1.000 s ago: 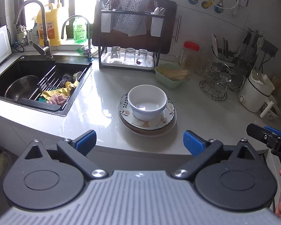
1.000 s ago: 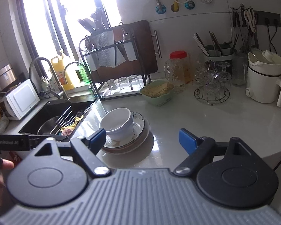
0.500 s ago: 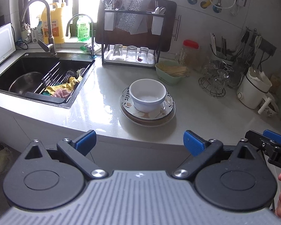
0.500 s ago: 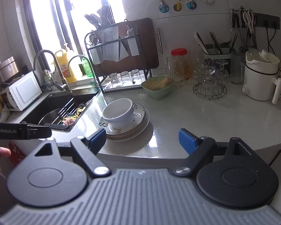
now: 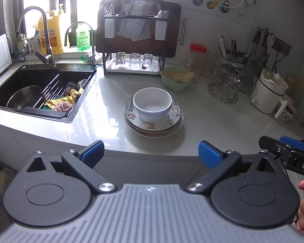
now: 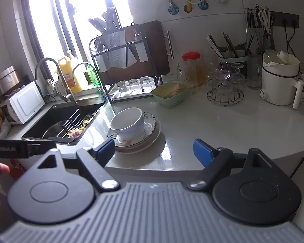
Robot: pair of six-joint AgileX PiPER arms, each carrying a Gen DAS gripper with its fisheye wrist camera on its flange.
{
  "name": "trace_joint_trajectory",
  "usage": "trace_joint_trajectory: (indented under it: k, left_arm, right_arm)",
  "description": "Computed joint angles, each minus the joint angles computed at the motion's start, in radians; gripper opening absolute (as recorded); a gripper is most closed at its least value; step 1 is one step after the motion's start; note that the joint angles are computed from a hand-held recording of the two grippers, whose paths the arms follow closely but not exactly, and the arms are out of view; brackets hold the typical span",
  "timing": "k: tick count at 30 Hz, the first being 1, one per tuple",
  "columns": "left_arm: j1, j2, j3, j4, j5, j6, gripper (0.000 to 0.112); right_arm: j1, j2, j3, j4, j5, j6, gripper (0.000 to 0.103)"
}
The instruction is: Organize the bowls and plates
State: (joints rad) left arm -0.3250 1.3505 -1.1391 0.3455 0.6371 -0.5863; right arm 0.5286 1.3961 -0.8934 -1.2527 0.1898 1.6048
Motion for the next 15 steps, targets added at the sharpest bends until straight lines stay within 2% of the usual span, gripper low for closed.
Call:
trace_joint_trajectory:
  k: [7,13,15]
  left_arm:
    - [-0.001,-0.009,0.010,-0.001,-0.003,0.002,0.101]
    - [-0.006,-0.017,0.026,0.007,0.005,-0.005,0.101]
    - [-0.002,-0.021,0.032,0.001,0.000,-0.003,0.101]
  right_arm:
    - [0.017,-0.004,0.007,0.007,0.022,0.005,0.086]
    - [0.020,0.009,-0.004,0.116,0.006,-0.116,0.086]
    - [0.031,0.009,-0.005,0.104,0.014,-0.112,0.086]
